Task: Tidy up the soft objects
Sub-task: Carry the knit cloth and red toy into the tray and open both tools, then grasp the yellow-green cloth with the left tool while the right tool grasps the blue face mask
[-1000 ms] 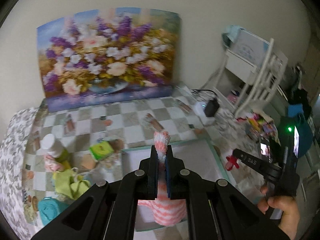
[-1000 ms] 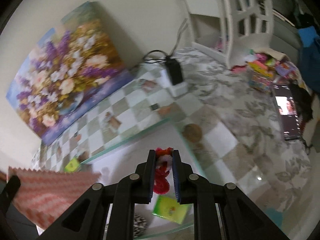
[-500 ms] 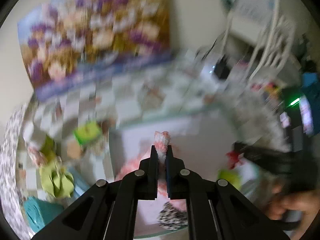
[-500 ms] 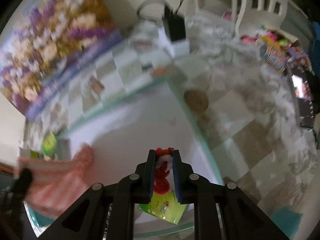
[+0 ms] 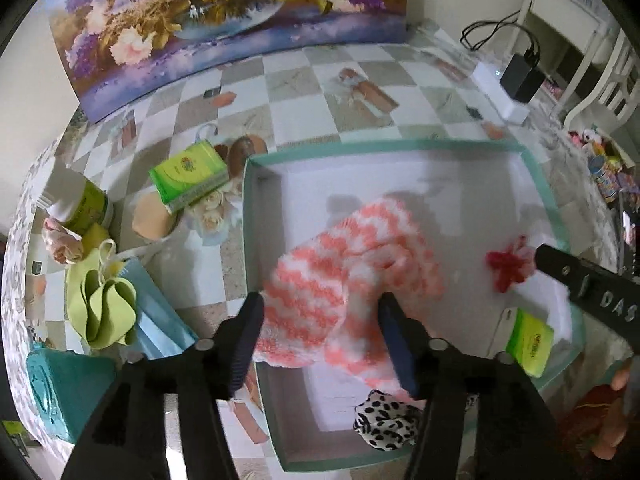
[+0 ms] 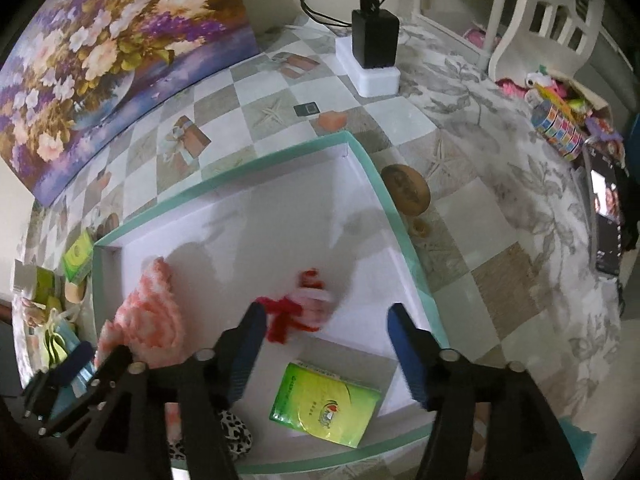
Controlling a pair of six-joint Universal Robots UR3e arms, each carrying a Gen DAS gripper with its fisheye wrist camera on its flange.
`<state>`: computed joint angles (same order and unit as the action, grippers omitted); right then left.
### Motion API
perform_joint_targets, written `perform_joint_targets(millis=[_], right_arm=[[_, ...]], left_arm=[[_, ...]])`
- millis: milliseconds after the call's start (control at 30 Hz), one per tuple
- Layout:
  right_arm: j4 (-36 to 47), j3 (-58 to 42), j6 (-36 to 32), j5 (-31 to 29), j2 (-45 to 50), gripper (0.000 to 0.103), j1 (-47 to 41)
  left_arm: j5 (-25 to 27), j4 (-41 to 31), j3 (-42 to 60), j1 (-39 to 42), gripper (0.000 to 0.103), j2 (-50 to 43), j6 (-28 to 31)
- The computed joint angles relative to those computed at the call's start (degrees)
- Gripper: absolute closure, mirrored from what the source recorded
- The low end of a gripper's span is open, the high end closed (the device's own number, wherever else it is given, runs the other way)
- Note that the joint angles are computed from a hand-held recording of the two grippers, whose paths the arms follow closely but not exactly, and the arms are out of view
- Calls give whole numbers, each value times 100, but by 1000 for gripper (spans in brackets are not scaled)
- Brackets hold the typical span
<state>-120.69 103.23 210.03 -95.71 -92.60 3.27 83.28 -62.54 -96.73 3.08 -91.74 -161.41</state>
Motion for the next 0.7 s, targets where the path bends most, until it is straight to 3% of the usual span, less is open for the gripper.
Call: perform_joint_targets(millis=[67,200,400,700], right_arm=[[80,-123,2,-142,32,24,100],[100,-251,21,-400,4,0,269],[77,-372,97,-464,-197,0,376],[576,-956,314,-878,33,0,835]], left_arm=[[-83,-90,137,55,22,-11,-38],[-245,-105,292,258,10,-8,-93],[-459,-288,570,829,7,47,-154],[-33,-473,1170,2102,7,-92,-192]])
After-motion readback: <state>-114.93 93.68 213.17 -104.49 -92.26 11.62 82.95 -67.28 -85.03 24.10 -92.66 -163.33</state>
